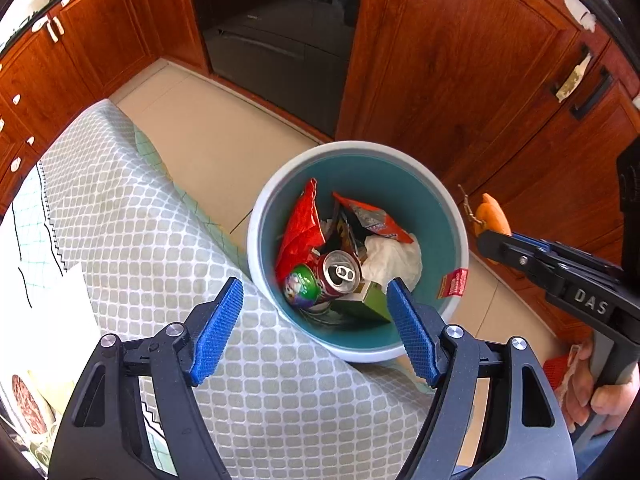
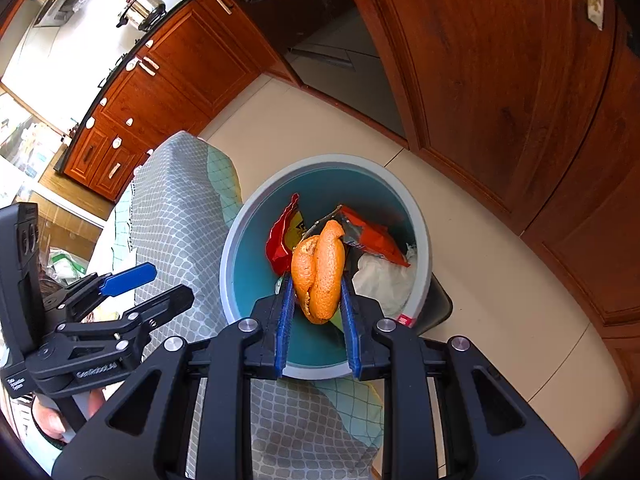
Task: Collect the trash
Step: 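Carry the cup and orange peel over the bin and open both tools, then move both tools back over the table toward the corn husks and bowl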
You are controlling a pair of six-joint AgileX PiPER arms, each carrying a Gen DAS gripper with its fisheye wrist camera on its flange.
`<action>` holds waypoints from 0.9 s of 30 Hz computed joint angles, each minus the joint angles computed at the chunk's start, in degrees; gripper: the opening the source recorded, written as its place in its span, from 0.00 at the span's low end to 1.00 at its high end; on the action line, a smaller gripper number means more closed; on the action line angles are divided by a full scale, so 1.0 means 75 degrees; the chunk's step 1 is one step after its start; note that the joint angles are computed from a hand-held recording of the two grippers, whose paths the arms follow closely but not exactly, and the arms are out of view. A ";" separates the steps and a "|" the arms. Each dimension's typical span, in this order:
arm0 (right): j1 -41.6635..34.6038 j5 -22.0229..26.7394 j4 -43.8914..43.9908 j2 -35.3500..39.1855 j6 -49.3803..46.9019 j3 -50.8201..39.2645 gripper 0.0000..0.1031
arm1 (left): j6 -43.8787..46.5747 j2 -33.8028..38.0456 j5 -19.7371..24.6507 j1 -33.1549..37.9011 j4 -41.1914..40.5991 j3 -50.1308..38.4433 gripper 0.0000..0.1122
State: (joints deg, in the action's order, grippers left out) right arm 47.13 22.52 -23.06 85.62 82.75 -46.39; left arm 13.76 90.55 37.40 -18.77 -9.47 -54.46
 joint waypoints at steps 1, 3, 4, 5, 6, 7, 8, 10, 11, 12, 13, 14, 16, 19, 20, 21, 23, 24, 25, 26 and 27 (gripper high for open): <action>-0.0011 0.0002 0.0072 0.0046 -0.0102 -0.0045 0.22 | 0.0049 -0.0054 0.0029 0.0039 -0.0049 0.0026 0.68; -0.0032 0.0020 0.0260 0.0163 -0.0342 -0.0186 0.23 | 0.0165 -0.0167 0.0049 0.0112 -0.0162 0.0120 0.70; -0.0038 0.0017 0.0322 0.0208 -0.0437 -0.0241 0.23 | 0.0209 -0.0231 0.0030 0.0142 -0.0208 0.0189 0.72; -0.0029 0.0028 0.0311 0.0246 -0.0463 -0.0297 0.24 | 0.0237 -0.0303 0.0026 0.0179 -0.0229 0.0246 0.75; -0.0010 0.0089 0.0333 0.0300 -0.0524 -0.0395 0.28 | 0.0252 -0.0381 0.0006 0.0206 -0.0238 0.0314 0.82; 0.0000 0.0095 0.0372 0.0329 -0.0591 -0.0453 0.47 | 0.0287 -0.0461 -0.0065 0.0237 -0.0275 0.0404 0.85; 0.0043 0.0154 0.0244 0.0352 -0.0437 -0.0525 0.60 | 0.0337 -0.0548 -0.0131 0.0276 -0.0329 0.0490 0.88; 0.0213 0.0264 -0.0476 0.0320 0.0393 -0.0556 0.76 | 0.0454 -0.0669 -0.0076 0.0387 -0.0424 0.0548 0.88; 0.0247 0.0284 -0.0500 0.0328 0.0458 -0.0577 0.76 | 0.0531 -0.0717 -0.0038 0.0454 -0.0479 0.0574 0.88; 0.0221 0.0259 -0.0333 0.0336 0.0338 -0.0589 0.76 | 0.0579 -0.0772 -0.0023 0.0510 -0.0512 0.0607 0.88; 0.0215 0.0258 -0.0218 0.0339 0.0325 -0.0586 0.77 | 0.0617 -0.0843 -0.0003 0.0569 -0.0535 0.0654 0.88; 0.0194 0.0259 -0.0137 0.0333 0.0320 -0.0582 0.78 | 0.0679 -0.0905 0.0032 0.0635 -0.0579 0.0691 0.88; 0.0216 0.0324 -0.0139 0.0350 0.0480 -0.0589 0.83 | 0.0910 -0.1068 0.0131 0.0841 -0.0735 0.0789 0.88; 0.0296 0.0450 -0.0051 0.0358 0.0619 -0.0611 0.83 | 0.1214 -0.1303 0.0241 0.1133 -0.0894 0.0951 0.88; 0.0320 0.0494 0.0050 0.0375 0.0581 -0.0641 0.83 | 0.1320 -0.1383 0.0279 0.1235 -0.0965 0.1016 0.88; 0.0346 0.0537 0.0132 0.0396 0.0543 -0.0681 0.83 | 0.1438 -0.1464 0.0331 0.1349 -0.1046 0.1077 0.88; 0.0465 0.0686 0.0141 0.0463 0.0595 -0.0819 0.83 | 0.1644 -0.1634 0.0427 0.1565 -0.1178 0.1221 0.88; 0.0520 0.0751 0.0129 0.0499 0.0619 -0.0897 0.83 | 0.1750 -0.1735 0.0511 0.1693 -0.1224 0.1271 0.88; 0.0595 0.0795 0.0069 0.0517 0.0699 -0.0942 0.83 | 0.1879 -0.1833 0.0545 0.1828 -0.1285 0.1355 0.88; 0.0680 0.0878 0.0025 0.0550 0.0763 -0.1029 0.83 | 0.2007 -0.1930 0.0573 0.1972 -0.1342 0.1437 0.88; 0.0762 0.0959 0.0010 0.0590 0.0789 -0.1126 0.83 | 0.2133 -0.2030 0.0621 0.2122 -0.1395 0.1512 0.88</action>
